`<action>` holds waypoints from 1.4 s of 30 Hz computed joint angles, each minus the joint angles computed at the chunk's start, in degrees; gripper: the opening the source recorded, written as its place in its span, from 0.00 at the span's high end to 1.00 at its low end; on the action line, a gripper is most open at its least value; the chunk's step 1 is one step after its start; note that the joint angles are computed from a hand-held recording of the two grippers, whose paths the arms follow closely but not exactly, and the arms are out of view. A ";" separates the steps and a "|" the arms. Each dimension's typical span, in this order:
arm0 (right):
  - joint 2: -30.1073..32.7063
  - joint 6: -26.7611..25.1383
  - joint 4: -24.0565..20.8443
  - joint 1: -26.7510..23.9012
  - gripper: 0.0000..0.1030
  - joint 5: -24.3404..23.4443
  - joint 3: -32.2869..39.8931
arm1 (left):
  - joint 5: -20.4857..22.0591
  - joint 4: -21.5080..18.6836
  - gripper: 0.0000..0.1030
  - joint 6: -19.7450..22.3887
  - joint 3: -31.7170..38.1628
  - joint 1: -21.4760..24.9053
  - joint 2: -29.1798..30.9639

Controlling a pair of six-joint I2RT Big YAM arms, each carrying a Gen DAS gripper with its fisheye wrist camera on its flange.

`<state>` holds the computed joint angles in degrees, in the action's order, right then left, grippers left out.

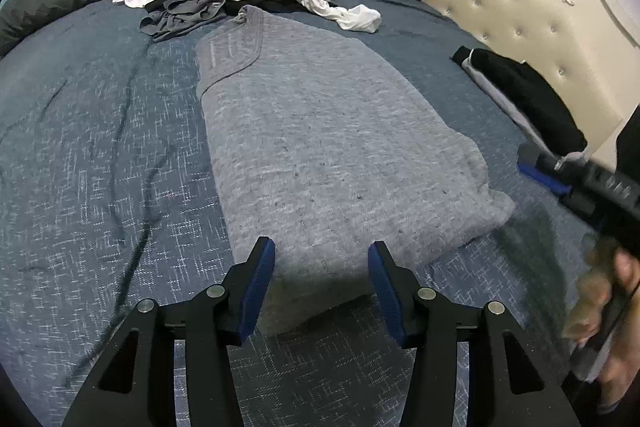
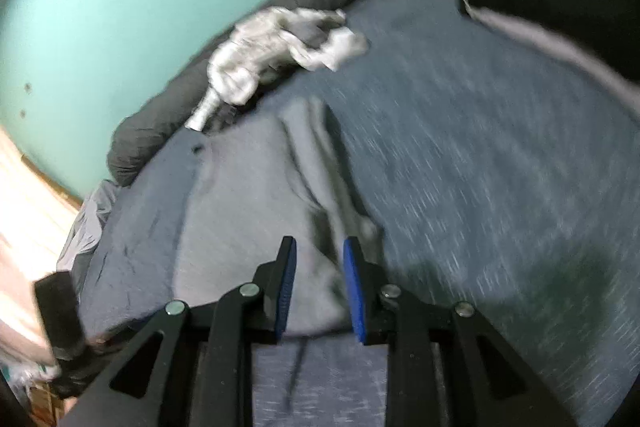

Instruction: Fold clothes

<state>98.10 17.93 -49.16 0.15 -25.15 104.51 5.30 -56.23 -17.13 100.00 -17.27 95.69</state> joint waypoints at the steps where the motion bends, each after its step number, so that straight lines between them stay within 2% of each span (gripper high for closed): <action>1: 0.45 -1.61 -1.29 0.57 0.77 -0.23 1.58 | 0.23 0.38 0.49 -0.03 -0.28 0.04 -0.18; 4: 3.13 -6.40 -6.58 2.52 0.77 -2.04 6.18 | 1.29 1.73 0.49 0.11 -1.69 0.41 -0.98; 5: 4.96 -8.32 -9.49 3.36 0.77 -1.25 8.57 | 1.80 2.16 0.49 0.08 -2.26 0.57 -1.32; 9: 11.12 -13.62 -18.01 5.69 0.78 6.86 15.52 | 4.17 3.82 0.49 -0.24 -4.73 1.36 -2.83; 10: 11.21 -13.78 -18.07 5.58 0.79 7.91 15.17 | 4.76 4.18 0.49 -0.24 -5.41 1.60 -3.20; 11: 11.49 -13.69 -18.51 5.31 0.87 9.29 15.00 | 5.10 4.42 0.49 -0.23 -5.92 1.78 -3.48; 14: 11.40 -13.47 -19.17 4.56 0.93 12.39 14.07 | 6.32 4.25 0.48 -0.23 -6.48 2.39 -3.69; 19: 10.39 -12.53 -20.23 3.84 0.94 16.13 13.31 | 7.83 3.73 0.48 -0.14 -7.28 3.06 -4.43; 21: 8.38 -11.62 -17.77 3.66 0.94 14.92 11.91 | 8.00 4.13 0.48 -0.93 -7.82 3.24 -4.96; 27: 6.86 -15.12 -17.40 6.15 0.94 14.02 10.87 | 8.46 4.88 0.48 -2.96 -8.69 3.58 -6.22; 31: 7.15 -17.45 -17.73 7.06 0.94 19.03 7.59 | 8.76 4.93 0.48 -3.48 -9.17 3.99 -7.02; 34: 6.28 -15.86 -17.29 6.08 0.94 20.92 5.43 | 9.19 4.88 0.48 -3.84 -9.17 4.49 -7.42; 37: 6.63 -13.93 -19.68 5.24 0.94 22.97 7.67 | 9.66 4.92 0.48 -4.45 -9.31 4.93 -7.96; 42: 5.16 -12.53 -21.84 3.59 0.94 21.39 10.39 | 9.87 4.13 0.48 -6.09 -9.75 5.29 -9.50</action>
<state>103.26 5.40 -71.00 3.74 -3.76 114.90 15.16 -52.10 -23.22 90.24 -11.98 86.19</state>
